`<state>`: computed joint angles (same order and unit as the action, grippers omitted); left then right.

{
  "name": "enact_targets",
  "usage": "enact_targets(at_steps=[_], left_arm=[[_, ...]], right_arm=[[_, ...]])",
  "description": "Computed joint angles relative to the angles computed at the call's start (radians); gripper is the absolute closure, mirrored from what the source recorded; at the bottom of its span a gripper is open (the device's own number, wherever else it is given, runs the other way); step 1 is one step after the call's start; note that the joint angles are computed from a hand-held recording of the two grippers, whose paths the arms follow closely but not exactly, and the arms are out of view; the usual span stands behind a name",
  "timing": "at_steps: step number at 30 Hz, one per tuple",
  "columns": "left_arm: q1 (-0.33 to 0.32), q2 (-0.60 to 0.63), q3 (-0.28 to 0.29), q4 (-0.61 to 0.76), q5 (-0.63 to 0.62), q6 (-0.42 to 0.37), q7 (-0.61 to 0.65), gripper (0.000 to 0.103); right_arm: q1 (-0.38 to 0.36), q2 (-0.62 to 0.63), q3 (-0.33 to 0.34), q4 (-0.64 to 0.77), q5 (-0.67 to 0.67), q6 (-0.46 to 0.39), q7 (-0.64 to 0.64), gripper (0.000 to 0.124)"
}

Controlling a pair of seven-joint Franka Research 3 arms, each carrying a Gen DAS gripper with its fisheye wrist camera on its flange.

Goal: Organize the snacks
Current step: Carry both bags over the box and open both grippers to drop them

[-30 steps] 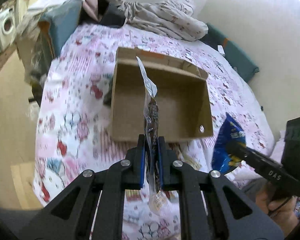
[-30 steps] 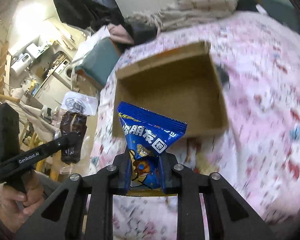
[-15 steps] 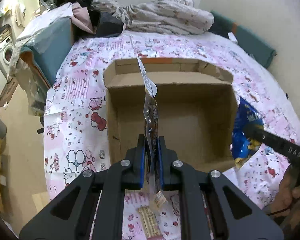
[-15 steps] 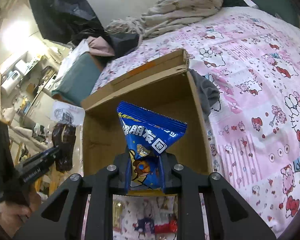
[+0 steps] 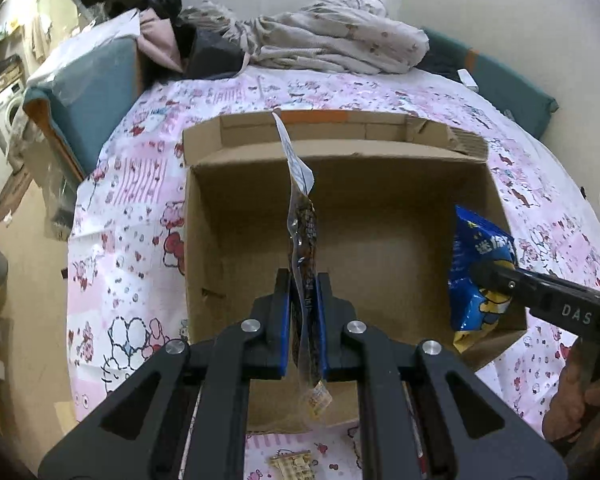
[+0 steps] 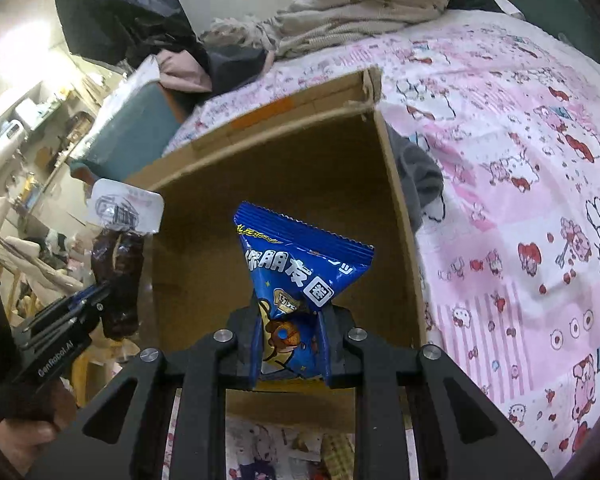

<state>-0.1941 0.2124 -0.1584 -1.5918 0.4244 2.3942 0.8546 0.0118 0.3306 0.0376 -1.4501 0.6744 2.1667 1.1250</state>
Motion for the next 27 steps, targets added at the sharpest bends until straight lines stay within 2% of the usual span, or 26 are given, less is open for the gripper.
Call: enact_targets(at_steps=[2, 7, 11, 15, 18, 19, 23, 24, 25, 26, 27], left_arm=[[-0.006, 0.016, 0.002, 0.023, 0.017, -0.040, 0.013, 0.094], [-0.026, 0.033, 0.014, 0.051, 0.090, -0.078, -0.027, 0.094], [-0.017, 0.037, 0.010, 0.045, 0.066, -0.054, -0.022, 0.093], [-0.021, 0.024, 0.018, 0.026, 0.095, -0.022, -0.054, 0.093], [-0.020, 0.025, 0.015, 0.028, 0.097, -0.026, -0.050, 0.092], [-0.019, 0.027, 0.013, 0.032, 0.090, -0.034, -0.046, 0.086], [-0.005, 0.019, 0.004, 0.019, 0.028, -0.025, -0.034, 0.033], [-0.005, 0.012, 0.006, 0.011, 0.028, -0.016, -0.042, 0.028], [-0.004, 0.007, 0.005, 0.005, 0.023, -0.008, -0.042, 0.021], [-0.001, 0.003, 0.002, -0.001, 0.012, 0.002, -0.038, 0.017], [0.003, 0.001, 0.000, -0.004, 0.000, 0.010, -0.032, 0.016]], right_arm=[[0.003, 0.008, -0.001, 0.007, -0.009, -0.004, 0.012, 0.101], [0.004, 0.019, -0.001, 0.016, -0.018, -0.012, 0.034, 0.101], [0.003, 0.023, 0.002, 0.021, -0.017, -0.012, 0.035, 0.101], [-0.014, 0.041, 0.007, 0.045, 0.017, -0.050, 0.053, 0.101], [-0.019, 0.052, 0.010, 0.061, 0.028, -0.065, 0.059, 0.098], [-0.021, 0.053, 0.010, 0.062, 0.031, -0.070, 0.065, 0.098], [-0.031, 0.070, 0.015, 0.089, 0.051, -0.100, 0.084, 0.092], [-0.036, 0.071, 0.018, 0.091, 0.062, -0.102, 0.077, 0.089], [-0.040, 0.070, 0.020, 0.090, 0.073, -0.100, 0.073, 0.077], [-0.043, 0.064, 0.022, 0.081, 0.088, -0.086, 0.067, 0.056], [-0.045, 0.051, 0.023, 0.062, 0.104, -0.063, 0.057, 0.048]])
